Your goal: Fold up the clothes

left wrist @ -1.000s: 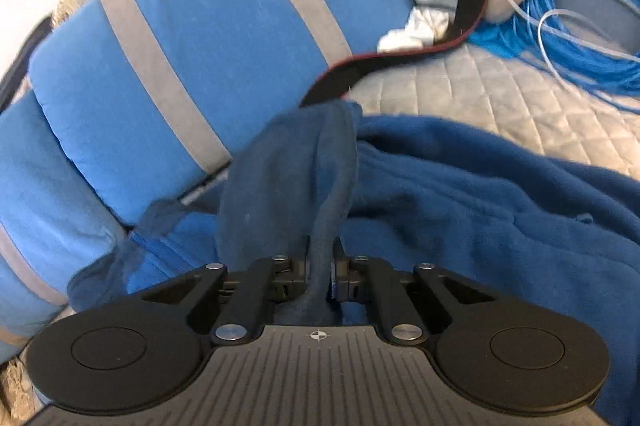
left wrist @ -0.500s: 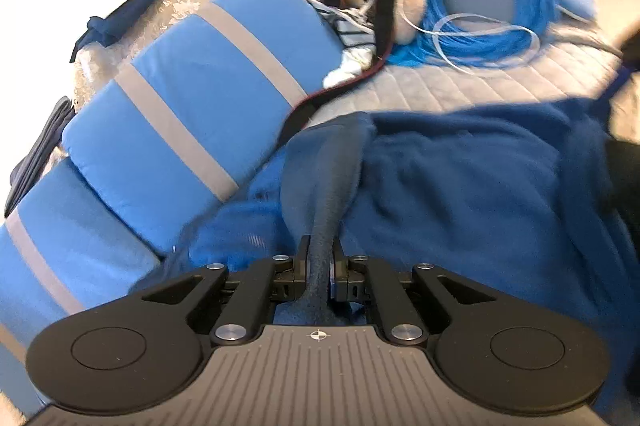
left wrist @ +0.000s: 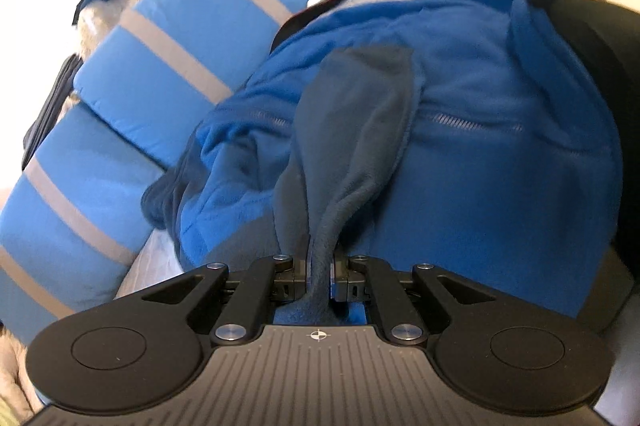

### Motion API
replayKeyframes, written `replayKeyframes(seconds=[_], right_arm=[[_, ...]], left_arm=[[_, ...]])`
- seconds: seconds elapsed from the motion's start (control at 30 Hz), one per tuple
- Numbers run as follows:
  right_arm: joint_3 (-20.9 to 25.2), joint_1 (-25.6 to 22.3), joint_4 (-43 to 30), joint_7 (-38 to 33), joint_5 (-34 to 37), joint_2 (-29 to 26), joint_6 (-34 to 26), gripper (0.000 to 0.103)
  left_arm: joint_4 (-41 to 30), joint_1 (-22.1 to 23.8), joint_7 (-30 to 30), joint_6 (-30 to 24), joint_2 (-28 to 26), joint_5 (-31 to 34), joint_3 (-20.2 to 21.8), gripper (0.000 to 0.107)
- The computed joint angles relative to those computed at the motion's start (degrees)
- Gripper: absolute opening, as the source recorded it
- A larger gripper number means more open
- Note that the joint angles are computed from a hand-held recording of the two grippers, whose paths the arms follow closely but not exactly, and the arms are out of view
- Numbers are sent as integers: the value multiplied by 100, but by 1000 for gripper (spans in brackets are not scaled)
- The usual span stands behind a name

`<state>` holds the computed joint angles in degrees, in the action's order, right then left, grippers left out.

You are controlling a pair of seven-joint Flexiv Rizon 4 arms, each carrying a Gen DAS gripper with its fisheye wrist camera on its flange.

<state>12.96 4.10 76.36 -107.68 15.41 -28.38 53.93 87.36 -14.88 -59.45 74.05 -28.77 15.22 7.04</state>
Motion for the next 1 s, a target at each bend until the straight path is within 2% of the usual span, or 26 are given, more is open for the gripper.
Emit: replayKeyframes(seconds=[0.13,0.27,0.37,0.43,0.5,0.57,0.63,0.77,1.0], right_arm=[[-2,-7,20,-4,9,30,21,103],[6,-27,49,-20,38,58,12,103],[2,-26,58,-29,47,55,-7,103],[-10,-8,76,-2,33,59,-10,103],[-9,3,90,14,29,66,-22,103],[5,2,114,-14,38,85,-11,103],[16,2,132,-48,49,99,-1,103],[15,12,137,-58,62,98,-2,103],[18,-2,221,-80,96,161,15,103]], left_arm=[[30,-2,-102,-56,-8,152,197,7],[17,-38,-535,-190,-5,341,439,7],[35,-99,-801,-90,30,571,514,12],[-83,-396,-1182,-170,25,965,774,20],[-170,-713,-1688,-192,50,1462,1021,47],[-203,-938,-2189,-14,98,1962,1167,61],[-196,-979,-2418,203,140,2226,1085,66],[-215,-764,-2019,555,33,2049,537,68],[-966,-998,-1389,899,-817,1746,579,68]])
